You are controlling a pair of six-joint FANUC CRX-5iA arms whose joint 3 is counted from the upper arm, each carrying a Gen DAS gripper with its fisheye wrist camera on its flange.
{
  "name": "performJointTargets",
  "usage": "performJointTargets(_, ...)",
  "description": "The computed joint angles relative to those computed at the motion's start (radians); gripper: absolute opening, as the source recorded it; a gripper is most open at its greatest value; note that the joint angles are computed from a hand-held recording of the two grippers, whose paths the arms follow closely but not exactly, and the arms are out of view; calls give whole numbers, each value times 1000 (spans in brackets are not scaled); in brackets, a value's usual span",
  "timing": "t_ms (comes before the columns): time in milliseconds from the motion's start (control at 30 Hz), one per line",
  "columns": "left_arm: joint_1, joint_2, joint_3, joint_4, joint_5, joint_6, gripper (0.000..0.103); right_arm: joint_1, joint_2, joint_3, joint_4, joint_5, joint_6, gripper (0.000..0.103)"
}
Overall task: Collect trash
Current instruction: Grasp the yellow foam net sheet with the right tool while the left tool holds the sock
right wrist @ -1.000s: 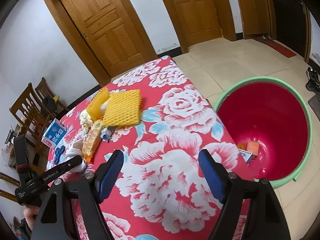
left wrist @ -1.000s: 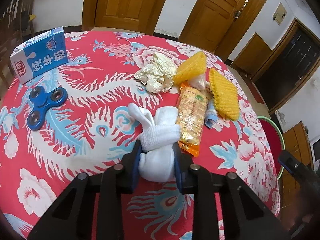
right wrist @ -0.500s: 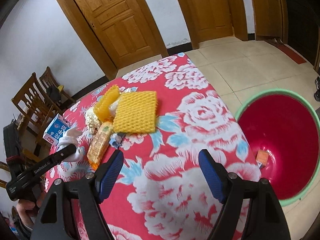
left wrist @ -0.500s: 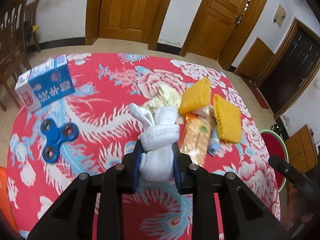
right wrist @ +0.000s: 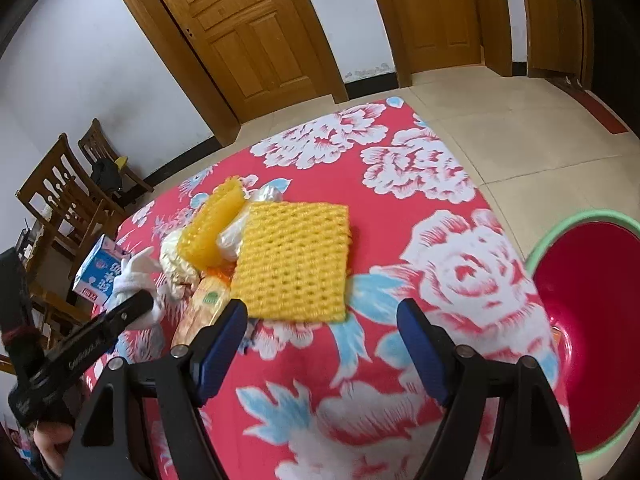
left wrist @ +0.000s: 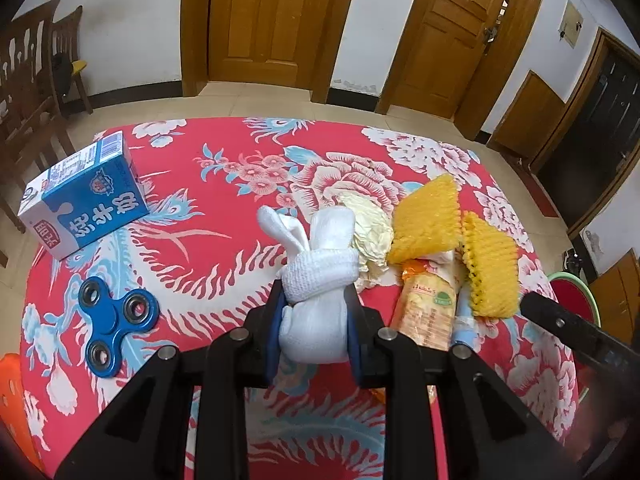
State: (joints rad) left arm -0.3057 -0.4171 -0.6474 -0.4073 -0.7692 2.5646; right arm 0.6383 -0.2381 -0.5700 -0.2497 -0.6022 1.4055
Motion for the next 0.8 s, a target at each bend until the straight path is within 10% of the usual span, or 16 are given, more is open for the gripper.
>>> performJointTargets(800, 75, -20, -71, 70, 104, -83, 27, 92, 48, -51, 170, 101, -175, 27)
